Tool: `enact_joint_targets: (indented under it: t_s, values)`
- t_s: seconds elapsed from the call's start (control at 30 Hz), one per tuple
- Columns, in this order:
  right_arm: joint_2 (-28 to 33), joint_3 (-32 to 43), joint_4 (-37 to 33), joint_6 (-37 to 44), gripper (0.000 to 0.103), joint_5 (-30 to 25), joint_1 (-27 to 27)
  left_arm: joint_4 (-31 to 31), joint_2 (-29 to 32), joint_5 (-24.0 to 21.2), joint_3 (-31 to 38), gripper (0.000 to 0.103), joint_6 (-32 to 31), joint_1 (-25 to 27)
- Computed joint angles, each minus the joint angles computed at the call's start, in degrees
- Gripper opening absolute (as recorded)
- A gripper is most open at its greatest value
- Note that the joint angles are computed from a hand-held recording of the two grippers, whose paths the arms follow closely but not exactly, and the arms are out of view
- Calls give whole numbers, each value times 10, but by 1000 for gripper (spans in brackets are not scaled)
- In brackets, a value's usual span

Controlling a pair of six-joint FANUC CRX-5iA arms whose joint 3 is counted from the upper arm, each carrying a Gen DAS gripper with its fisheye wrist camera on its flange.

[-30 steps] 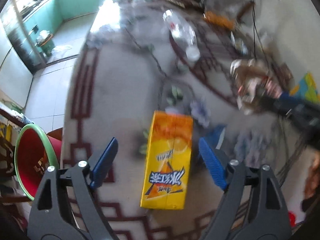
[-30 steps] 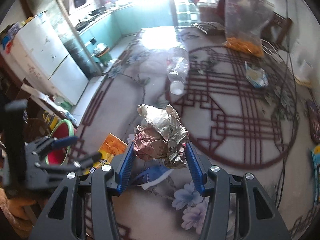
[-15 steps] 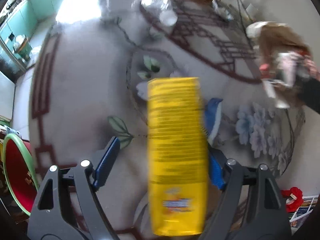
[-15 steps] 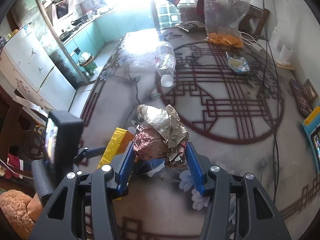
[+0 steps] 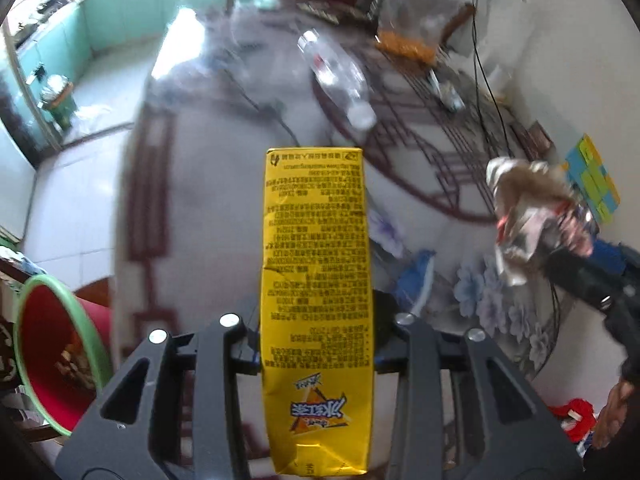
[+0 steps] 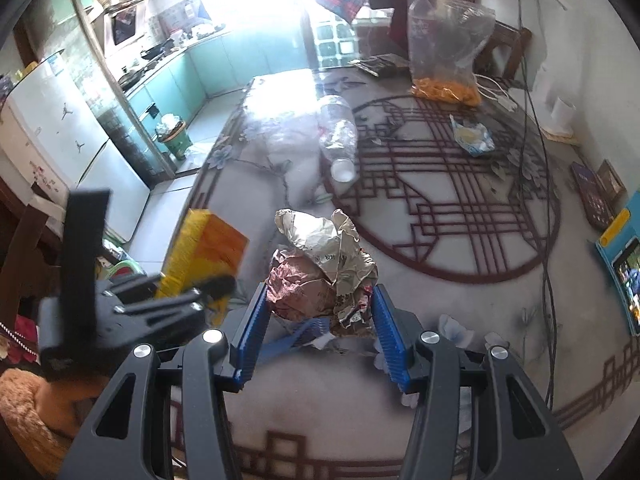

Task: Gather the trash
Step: 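Carry the yellow carton and foil over the red bucket with both grippers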

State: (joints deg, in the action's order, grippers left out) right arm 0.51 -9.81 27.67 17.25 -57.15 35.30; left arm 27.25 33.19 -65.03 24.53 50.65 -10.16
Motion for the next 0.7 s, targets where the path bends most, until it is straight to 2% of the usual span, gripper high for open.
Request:
enact_joint_targets:
  t_s: [0.27,0.7]
  values:
    - [48,58,1,44,50,14,12,42,-44,44,-38,35,-29,48]
    - [152,196,-27,159,50,36,30,43,-52,76,-41,35,8,116]
